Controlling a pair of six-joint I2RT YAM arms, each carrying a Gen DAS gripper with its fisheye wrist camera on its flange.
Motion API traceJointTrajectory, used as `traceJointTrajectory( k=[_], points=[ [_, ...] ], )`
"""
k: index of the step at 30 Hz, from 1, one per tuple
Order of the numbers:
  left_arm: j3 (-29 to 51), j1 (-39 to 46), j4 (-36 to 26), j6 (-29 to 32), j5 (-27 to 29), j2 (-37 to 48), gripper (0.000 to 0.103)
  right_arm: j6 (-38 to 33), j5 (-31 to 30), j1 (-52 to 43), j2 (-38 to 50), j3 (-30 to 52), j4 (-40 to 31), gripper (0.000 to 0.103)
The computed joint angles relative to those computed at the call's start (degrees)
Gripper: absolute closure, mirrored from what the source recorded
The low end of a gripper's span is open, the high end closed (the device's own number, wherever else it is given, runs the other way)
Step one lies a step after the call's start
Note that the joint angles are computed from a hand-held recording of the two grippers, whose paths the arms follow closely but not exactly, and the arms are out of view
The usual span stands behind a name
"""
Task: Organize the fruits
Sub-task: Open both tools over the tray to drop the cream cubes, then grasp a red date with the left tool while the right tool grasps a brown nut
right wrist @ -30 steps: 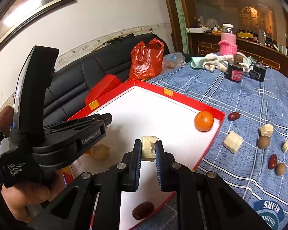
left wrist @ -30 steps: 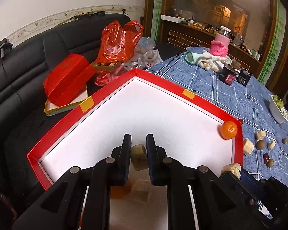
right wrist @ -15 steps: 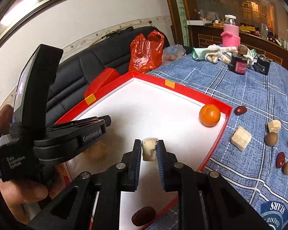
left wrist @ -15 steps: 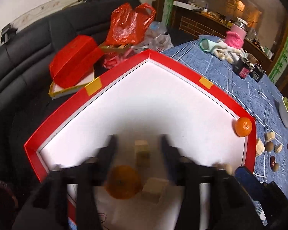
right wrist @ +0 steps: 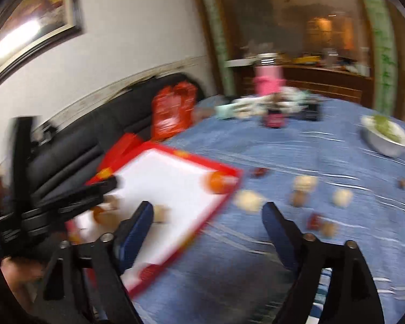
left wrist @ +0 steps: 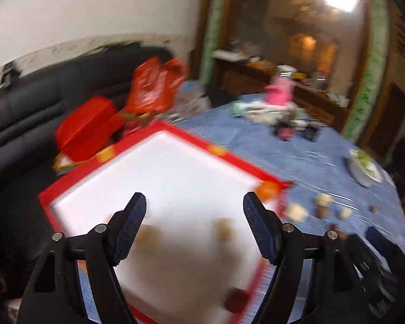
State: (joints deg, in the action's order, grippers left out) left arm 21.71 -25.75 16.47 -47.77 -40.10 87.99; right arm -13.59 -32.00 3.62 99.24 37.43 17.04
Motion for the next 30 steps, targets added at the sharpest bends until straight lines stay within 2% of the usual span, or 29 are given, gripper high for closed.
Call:
traceJointTrajectory(
  k=[5, 9, 12, 14, 16, 19, 23, 26, 27, 30],
  points=[
    [4.18, -10.94, 6.17, 3.66, -1.04, 7.37, 0.026, -0.20, 2.72, -9.43, 7.09, 5.35, -2.96, 0.013],
    [8.82, -14.00, 5.68, 6.07, 0.30, 13.03, 0.026, -1.08, 3.60, -13.25, 10.89, 8.68, -5.57, 0.013],
    [9.88, -14.35, 5.14, 6.45, 0.47, 13.69, 0.026, -2.54, 5.54, -11.62, 11.51, 9.18, -4.41, 0.014],
    [10.44, -13.96, 4.31, 6.17, 0.47, 13.66, 0.026, -2.92, 7.56, -9.54, 12.89, 11.43, -5.96, 0.023],
    [10.53, -14.03, 3.85, 5.53, 0.35, 13.51, 0.026, -3.57, 9.35, -8.29, 14.79, 13.44, -7.35, 0.039],
    [9.89, -14.57, 3.70, 4.44, 0.00, 13.63, 0.026, -2.89, 12.26, -6.26, 18.26, 17.17, -8.93, 0.053],
    [10.96, -13.81, 4.69, 5.36, 1.73, 15.39, 0.026, -2.04, 11.76, -5.86, 22.56, 23.07, -13.45, 0.062],
    [13.22, -13.83, 4.23, 6.97, 2.54, 17.44, 0.026, -2.30, 11.26, -5.93, 23.55, 24.05, -13.82, 0.073],
    [14.14, -13.76, 3.74, 7.37, 2.78, 18.09, 0.026, -2.18, 10.32, -6.27, 23.52, 24.10, -14.11, 0.079],
    [17.10, -12.88, 2.57, 8.35, 4.90, 19.72, 0.026, -0.93, 8.37, -8.26, 22.37, 23.16, -12.69, 0.079]
  ],
)
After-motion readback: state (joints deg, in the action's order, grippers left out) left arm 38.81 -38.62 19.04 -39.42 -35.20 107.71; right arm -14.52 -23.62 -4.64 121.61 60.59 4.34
